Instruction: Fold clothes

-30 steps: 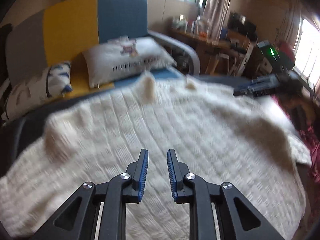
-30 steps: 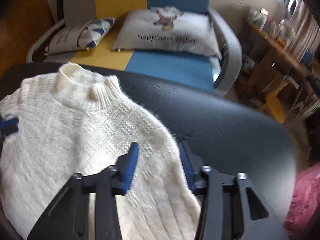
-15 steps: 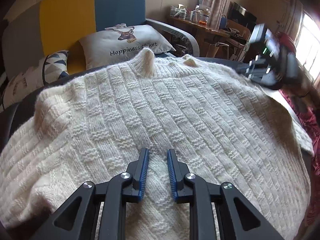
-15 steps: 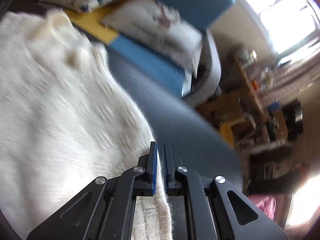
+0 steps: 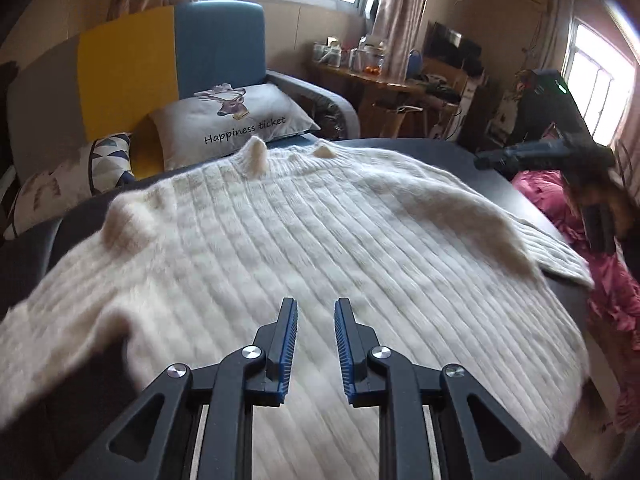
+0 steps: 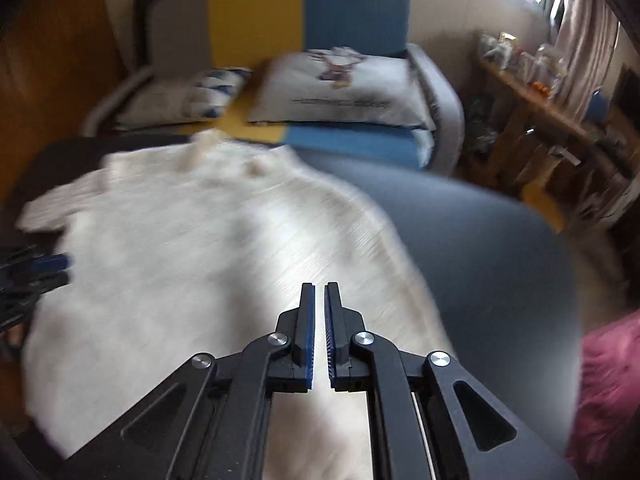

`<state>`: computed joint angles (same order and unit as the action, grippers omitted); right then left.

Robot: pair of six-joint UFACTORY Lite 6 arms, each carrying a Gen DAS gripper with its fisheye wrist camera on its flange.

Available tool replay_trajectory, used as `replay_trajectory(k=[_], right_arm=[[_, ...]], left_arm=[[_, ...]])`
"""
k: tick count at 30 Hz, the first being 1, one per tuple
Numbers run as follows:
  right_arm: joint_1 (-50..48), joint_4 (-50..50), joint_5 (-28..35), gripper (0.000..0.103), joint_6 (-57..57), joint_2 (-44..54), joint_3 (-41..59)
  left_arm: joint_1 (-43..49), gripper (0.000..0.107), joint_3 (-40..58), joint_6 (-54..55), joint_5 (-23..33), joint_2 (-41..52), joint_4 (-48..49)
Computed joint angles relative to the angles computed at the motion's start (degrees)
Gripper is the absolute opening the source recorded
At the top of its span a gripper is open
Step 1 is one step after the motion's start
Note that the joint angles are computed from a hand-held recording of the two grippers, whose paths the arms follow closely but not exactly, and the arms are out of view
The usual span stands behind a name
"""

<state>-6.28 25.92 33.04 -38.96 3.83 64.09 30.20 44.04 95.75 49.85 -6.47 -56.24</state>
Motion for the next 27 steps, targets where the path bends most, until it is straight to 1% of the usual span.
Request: replay_trajectory(k=[3, 5, 6, 7, 8, 9, 11, 13, 15, 17, 19, 21, 22, 24, 26, 27], right_arm=[[2.7, 5.6, 2.5, 0.005, -3.5, -13.3, -14.5], [5.5, 8.1, 4.4, 0.005, -2.8, -22.5, -23.4], [7.7, 8.5, 4.3, 0.005, -1.2, -25.7, -27.1], [10.3, 8.5, 4.1, 0.007, 1.1, -29.0, -30.7], [13.7, 6.9, 3.1, 0.01, 5.9, -32.8, -34.2], [16.8, 7.0, 2.4, 0.012, 9.5, -35.8, -37.6], [22.9, 5.3, 0.4, 0.012, 17.9, -40.3, -42.0], [29.1, 1.5, -1.8, 0.012, 28.0, -42.9, -44.7], [35.0, -4.2, -4.6, 0.012, 38.9, -43.8, -46.0], [39.3, -9.4, -6.0, 0.012, 47.8, -44.0, -45.9], [43.1, -17.2, -5.7, 0.012, 57.5, -44.4, -45.5], [46.2, -22.3, -5.6, 0.019, 64.4, -44.2, -45.4], [47.9, -25.2, -5.3, 0.02, 68.0, -44.0, -45.3], [48.6, -26.7, -4.7, 0.02, 69.9, -44.1, -45.4], [48.4, -26.8, -4.5, 0.02, 70.3, -44.5, -45.8], [48.9, -28.7, -4.4, 0.02, 72.1, -43.6, -45.7]], left_arm=[[11.6, 0.019, -1.0, 0.5, 6.7, -1.5, 4.7], [20.0, 0.022, 0.8, 1.5, 10.9, 0.7, 7.5], [23.8, 0.022, 2.3, 1.9, 12.6, 2.5, 9.0], [27.2, 0.024, 3.8, 2.2, 14.2, 4.3, 10.3], [30.4, 0.025, 5.0, 2.8, 15.9, 5.8, 11.8], [33.1, 0.026, 5.9, 3.8, 17.1, 6.8, 12.9], [36.8, 0.03, 8.1, 4.9, 19.2, 9.4, 15.2], [38.7, 0.032, 9.9, 4.7, 20.4, 11.9, 17.1], [38.9, 0.033, 10.0, 4.3, 19.6, 13.4, 18.2], [38.4, 0.034, 9.8, 3.3, 19.3, 14.9, 19.0], [37.7, 0.035, 9.9, 1.7, 19.6, 16.5, 19.7], [36.4, 0.036, 8.6, 0.7, 18.5, 16.7, 19.9], [35.9, 0.036, 7.7, 0.8, 17.8, 16.3, 19.5], [35.3, 0.037, 5.5, 1.5, 16.2, 14.8, 17.8], [34.9, 0.031, 2.4, 2.6, 13.5, 11.8, 16.1], [34.6, 0.026, 0.3, 3.8, 11.6, 9.7, 15.2]])
